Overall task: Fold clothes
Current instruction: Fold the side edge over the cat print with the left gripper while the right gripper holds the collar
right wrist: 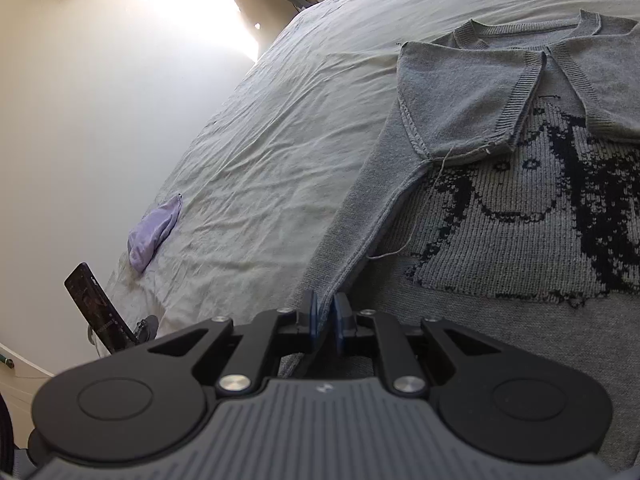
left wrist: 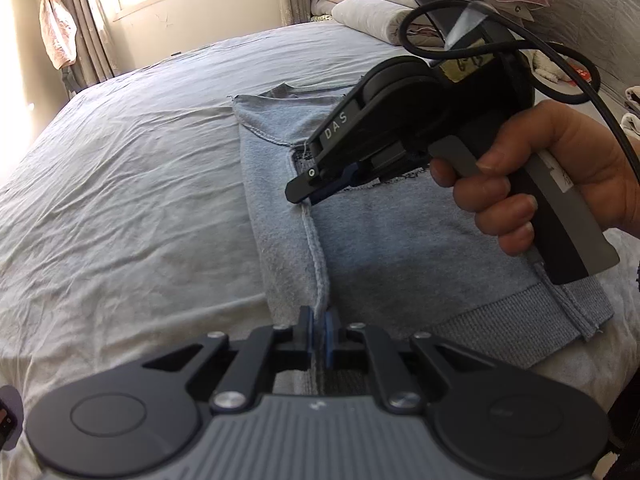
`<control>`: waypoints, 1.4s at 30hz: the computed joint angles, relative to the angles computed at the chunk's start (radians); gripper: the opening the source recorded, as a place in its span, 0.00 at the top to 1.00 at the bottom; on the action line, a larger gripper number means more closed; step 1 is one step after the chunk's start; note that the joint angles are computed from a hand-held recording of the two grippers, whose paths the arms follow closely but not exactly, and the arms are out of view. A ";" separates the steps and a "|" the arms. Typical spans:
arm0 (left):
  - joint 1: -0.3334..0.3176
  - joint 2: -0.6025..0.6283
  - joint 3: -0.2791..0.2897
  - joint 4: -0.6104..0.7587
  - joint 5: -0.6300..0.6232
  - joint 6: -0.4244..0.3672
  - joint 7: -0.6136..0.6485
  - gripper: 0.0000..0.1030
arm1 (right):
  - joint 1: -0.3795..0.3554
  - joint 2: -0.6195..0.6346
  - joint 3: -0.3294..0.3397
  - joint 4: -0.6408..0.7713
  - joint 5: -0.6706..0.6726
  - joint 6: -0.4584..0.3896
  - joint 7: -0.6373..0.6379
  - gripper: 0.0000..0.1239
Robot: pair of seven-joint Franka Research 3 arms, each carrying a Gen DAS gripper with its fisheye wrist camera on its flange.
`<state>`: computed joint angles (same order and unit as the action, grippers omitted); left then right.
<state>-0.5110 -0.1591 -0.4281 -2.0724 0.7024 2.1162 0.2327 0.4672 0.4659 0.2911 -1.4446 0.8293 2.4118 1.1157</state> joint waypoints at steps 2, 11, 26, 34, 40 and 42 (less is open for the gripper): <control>0.000 0.018 0.002 0.007 -0.001 0.023 0.002 0.94 | -0.002 -0.004 -0.006 -0.004 -0.009 -0.001 0.001 0.89; 0.003 0.025 0.039 -0.060 -0.051 0.187 0.037 0.90 | -0.003 0.001 -0.026 -0.025 -0.069 -0.013 0.032 0.89; 0.368 -0.107 -0.006 -0.334 0.227 0.826 -0.292 0.83 | -0.015 0.145 0.015 0.139 0.006 0.060 0.095 0.85; 0.383 -0.023 0.042 -0.260 0.363 0.870 -0.353 0.83 | -0.008 0.172 0.044 0.138 0.009 0.134 0.036 0.89; 0.330 0.004 0.099 -0.255 0.268 0.851 -0.256 0.83 | 0.000 0.127 0.035 0.063 -0.007 0.244 0.001 0.93; 0.330 0.007 0.104 -0.252 0.261 0.853 -0.250 0.83 | -0.004 0.145 0.030 0.088 -0.033 0.204 0.015 0.93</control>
<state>-0.1814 -0.1519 -0.3246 -2.3241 0.9633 2.9697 -0.0169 0.4636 0.6110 0.3209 -1.3565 0.7966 2.6157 1.1311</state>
